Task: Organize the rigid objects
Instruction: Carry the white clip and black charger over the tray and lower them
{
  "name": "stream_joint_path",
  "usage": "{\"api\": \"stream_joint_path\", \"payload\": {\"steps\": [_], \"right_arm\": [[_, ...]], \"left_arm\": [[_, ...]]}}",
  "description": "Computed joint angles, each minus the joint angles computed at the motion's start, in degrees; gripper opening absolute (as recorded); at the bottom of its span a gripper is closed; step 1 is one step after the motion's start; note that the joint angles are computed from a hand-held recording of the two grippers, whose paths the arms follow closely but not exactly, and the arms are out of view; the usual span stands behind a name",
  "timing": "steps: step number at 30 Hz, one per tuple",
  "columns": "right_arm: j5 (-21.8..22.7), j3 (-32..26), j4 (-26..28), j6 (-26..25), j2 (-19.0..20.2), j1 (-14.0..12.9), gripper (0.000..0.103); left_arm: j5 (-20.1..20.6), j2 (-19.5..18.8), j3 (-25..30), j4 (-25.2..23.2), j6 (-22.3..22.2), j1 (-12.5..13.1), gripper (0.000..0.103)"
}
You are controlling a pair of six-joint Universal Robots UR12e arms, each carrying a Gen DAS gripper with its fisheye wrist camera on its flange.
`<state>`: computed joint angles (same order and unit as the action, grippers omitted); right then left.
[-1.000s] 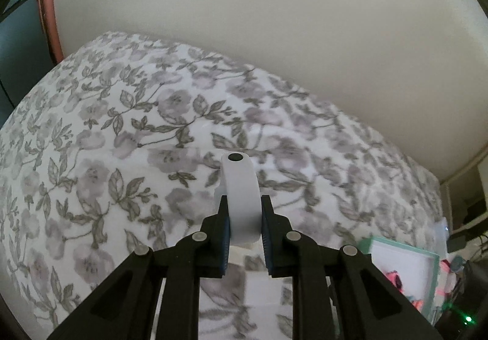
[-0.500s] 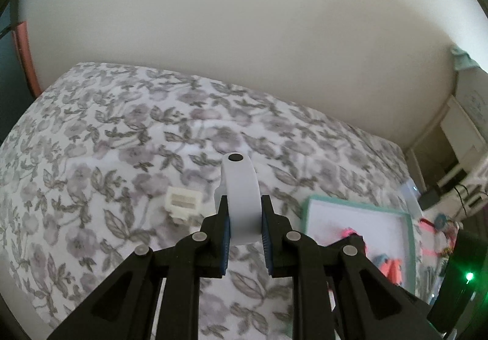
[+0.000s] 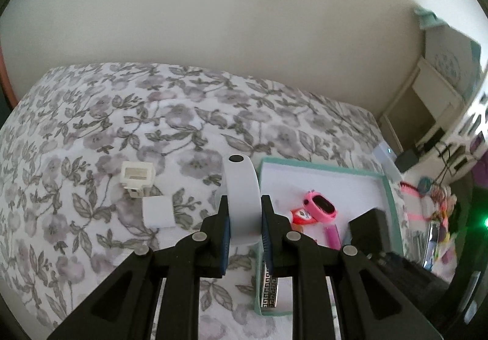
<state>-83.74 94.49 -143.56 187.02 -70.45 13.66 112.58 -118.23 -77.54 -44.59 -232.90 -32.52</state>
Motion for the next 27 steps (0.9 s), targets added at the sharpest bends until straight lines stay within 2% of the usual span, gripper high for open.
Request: {"api": "stream_joint_path", "payload": {"steps": [4, 9, 20, 27], "right_arm": [[-0.2, 0.2, -0.1, 1.9, 0.0, -1.1, 0.030], [-3.5, -0.5, 0.8, 2.3, 0.9, -1.3, 0.030], [-3.7, -0.7, 1.3, 5.5, 1.7, -3.6, 0.030], [-2.9, -0.4, 0.4, 7.5, 2.0, -5.1, 0.030]], "left_arm": [[-1.4, -1.1, 1.3, -0.1, 1.9, -0.2, 0.019], [-1.5, -2.5, 3.3, -1.3, 3.6, -0.5, 0.019], [-4.5, -7.4, 10.2, -3.6, 8.5, -1.3, 0.019], [-7.2, -9.9, 13.4, -4.3, 9.6, -1.4, 0.019]]}}
